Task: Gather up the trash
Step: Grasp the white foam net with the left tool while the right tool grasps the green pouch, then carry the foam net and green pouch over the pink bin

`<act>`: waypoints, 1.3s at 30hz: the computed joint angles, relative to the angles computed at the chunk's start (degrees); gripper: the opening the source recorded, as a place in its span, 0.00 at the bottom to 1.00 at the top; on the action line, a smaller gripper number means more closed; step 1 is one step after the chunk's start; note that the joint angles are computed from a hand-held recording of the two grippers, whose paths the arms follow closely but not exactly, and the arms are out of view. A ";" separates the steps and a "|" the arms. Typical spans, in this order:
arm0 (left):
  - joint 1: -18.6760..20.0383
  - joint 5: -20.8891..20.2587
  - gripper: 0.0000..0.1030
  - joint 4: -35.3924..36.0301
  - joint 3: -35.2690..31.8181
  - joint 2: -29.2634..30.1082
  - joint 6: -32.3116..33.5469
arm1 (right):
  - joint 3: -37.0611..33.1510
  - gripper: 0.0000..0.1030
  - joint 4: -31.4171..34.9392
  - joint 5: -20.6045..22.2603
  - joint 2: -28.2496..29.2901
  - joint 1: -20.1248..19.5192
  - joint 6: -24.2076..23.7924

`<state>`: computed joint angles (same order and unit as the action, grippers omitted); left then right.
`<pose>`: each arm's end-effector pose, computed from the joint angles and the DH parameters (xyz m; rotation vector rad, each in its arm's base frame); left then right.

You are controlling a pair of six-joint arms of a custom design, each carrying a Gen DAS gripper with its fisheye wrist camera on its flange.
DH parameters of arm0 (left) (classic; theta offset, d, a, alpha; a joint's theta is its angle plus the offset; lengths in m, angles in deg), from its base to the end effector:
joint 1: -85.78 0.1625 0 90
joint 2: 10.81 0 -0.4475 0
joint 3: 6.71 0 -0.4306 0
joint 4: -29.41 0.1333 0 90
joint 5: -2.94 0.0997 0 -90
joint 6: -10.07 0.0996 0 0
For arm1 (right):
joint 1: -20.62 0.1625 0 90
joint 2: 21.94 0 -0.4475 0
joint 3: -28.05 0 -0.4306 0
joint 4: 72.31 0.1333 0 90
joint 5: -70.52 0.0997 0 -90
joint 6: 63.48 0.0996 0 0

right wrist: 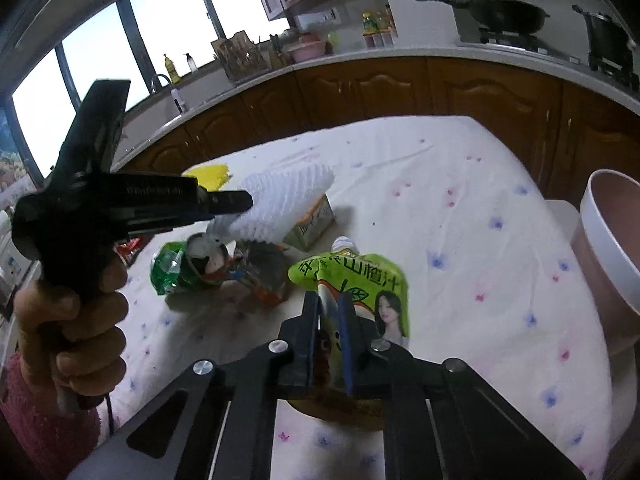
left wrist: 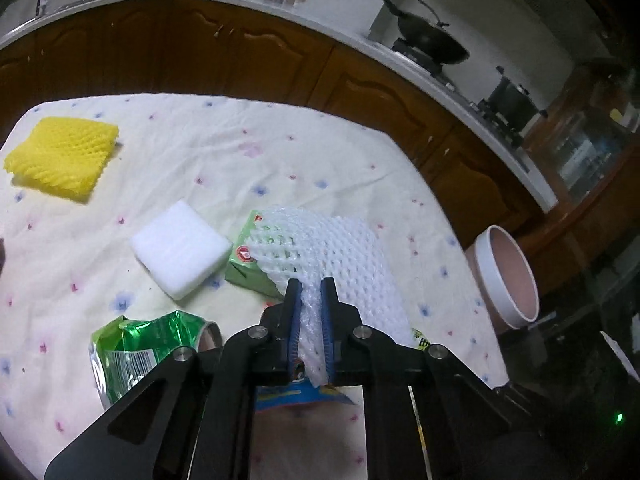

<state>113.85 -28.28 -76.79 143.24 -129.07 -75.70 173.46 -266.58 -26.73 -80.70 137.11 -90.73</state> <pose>-0.1062 -0.3042 0.2541 -0.3096 2.3395 -1.1840 0.2785 -0.2882 0.0513 1.3203 -2.6706 0.4604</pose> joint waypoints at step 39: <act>-7.46 -0.01 0.08 -23.83 -1.74 15.64 11.86 | 4.08 0.03 4.04 7.45 -22.16 -11.14 -0.20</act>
